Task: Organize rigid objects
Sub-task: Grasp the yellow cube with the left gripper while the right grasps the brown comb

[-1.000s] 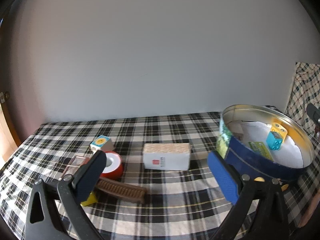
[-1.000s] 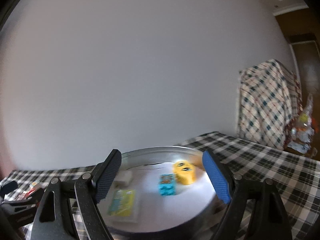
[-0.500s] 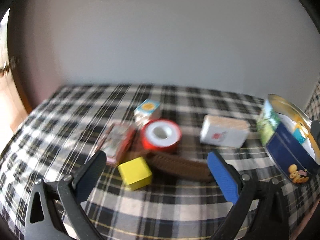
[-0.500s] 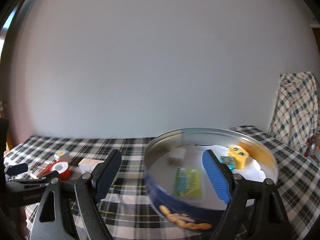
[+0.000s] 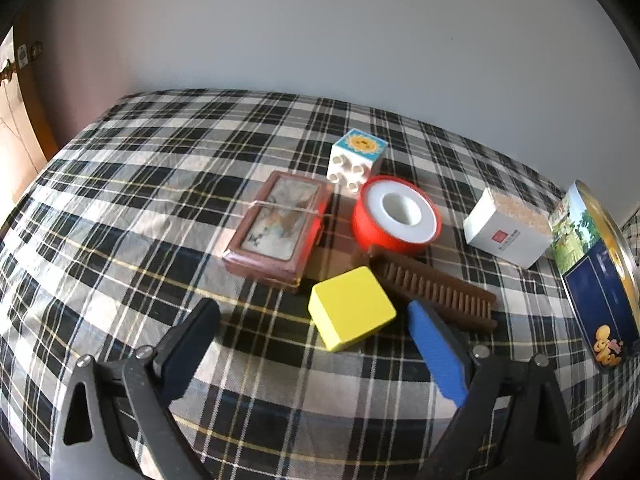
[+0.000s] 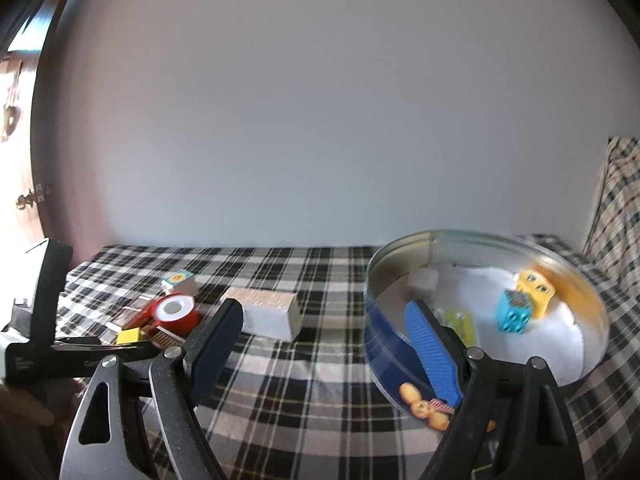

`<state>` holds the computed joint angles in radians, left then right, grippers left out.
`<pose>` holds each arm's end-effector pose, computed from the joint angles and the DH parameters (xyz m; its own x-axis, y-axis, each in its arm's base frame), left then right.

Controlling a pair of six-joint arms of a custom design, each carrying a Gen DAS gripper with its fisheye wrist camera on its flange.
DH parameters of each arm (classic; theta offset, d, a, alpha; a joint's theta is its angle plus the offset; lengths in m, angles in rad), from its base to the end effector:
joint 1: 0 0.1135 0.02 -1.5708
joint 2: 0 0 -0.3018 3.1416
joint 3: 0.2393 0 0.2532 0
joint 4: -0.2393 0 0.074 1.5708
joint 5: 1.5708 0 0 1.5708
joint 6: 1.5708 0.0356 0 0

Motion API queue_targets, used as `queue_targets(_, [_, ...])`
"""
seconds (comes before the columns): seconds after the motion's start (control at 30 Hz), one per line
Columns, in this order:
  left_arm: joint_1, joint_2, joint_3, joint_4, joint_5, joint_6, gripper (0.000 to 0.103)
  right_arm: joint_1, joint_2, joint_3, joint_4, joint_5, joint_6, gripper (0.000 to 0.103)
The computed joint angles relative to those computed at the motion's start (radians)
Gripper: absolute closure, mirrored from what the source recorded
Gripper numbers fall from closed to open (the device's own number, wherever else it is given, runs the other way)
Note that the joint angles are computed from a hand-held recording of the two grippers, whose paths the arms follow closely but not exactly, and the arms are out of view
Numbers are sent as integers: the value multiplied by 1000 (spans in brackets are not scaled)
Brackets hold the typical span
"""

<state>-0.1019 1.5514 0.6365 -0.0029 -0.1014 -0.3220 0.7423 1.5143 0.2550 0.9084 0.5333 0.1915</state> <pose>0.2771 -0.0247 0.1700 -0.7622 -0.2385 -0.6018 -0.2121 0.9703 -0.1160 0.1845 0.1447 0.1631 -0.2925 -0.0459 -0.9552 -0.1779 0.9840 0.0072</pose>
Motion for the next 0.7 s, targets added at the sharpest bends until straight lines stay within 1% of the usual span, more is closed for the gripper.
queue_targets(0.13, [10,2,2,-5,12,36,8,-20,4,16,-42,-59,22,18])
queue_targets(0.23, [3,9,15,-27,-11,58,8,-30,3,26,-77,-92,31,18])
queue_targets(0.3, [11,3,12,-26,-15,59,12,-36,10,31,-86,-109,39,18])
queue_targets(0.53, [65,-22,-2,-23,-5,131,39,-43,4,41,-124,-134,51,18])
queue_targets(0.63, [106,-33,-11,-22,25,172,40,-41,1,45,-139,-143,52,18])
queue_targets(0.7, [131,-41,-21,-13,38,181,40,-40,2,52,-155,-153,52,18])
